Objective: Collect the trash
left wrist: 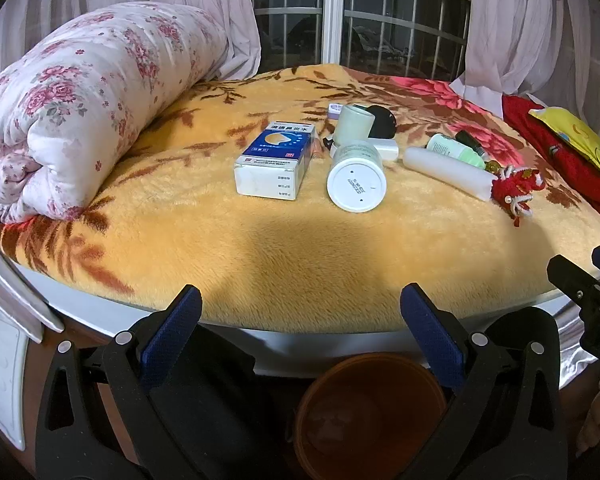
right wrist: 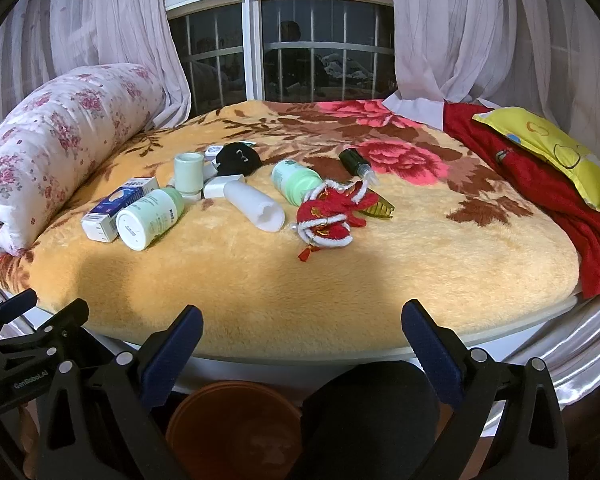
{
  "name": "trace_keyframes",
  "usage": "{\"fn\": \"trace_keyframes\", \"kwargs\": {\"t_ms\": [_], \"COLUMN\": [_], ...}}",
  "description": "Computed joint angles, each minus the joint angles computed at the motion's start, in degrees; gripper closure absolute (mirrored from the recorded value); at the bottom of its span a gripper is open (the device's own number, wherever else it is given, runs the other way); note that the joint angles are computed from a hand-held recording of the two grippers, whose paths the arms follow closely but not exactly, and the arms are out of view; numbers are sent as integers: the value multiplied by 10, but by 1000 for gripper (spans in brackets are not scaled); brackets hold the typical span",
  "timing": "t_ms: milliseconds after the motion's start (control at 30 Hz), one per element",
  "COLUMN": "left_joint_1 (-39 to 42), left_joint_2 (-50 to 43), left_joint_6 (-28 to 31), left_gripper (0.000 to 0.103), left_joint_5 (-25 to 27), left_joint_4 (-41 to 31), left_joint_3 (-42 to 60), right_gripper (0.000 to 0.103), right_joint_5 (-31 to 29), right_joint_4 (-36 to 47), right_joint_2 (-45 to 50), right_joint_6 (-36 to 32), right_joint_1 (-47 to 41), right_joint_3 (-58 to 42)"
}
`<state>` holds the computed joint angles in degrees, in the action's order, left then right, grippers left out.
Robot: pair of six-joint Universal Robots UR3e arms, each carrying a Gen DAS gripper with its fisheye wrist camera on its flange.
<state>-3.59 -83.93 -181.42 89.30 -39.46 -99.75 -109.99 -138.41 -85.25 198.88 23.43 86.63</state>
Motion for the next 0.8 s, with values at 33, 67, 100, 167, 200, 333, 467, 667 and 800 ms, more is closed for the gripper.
{"fn": "trace_keyframes", "kwargs": {"t_ms": [33,67,100,167,200,333,467,667,800], "left_joint_1": [1,1,1,0,0,-1,-1,0,-2], "left_joint_2": [0,1,0,0,0,0,1,1,-1], "left_joint_6": [0,1,0,0,0,0,1,-1,-2], "left_gripper": [6,6,6,6,6,6,6,6,6], "left_joint_5": [-1,-2,-2,0,-1,2,1,-2,2], "left_joint_4": [0,-1,-1,-1,-1,0,0,-2,0], "left_joint_3": [-1,-1,0,0,0,-1,-2,-1,0], "right_gripper": [5,5,5,5,5,5,5,5,5], "right_joint_5": [1,1,2,1,1,1,2,4,2], "right_joint_4": [0,0,0,0,-1,-1,-4,-3,-4], "right_joint_2": [-1,0,0,0,0,1,1,0,1], "right_joint_6": [0,1,1,1,1,1,0,0,-1], "right_joint_1": [-1,0,0,0,0,-1,-2,-3,-3], "right_joint_3": [1,1,1,1,1,1,3,3,3]}}
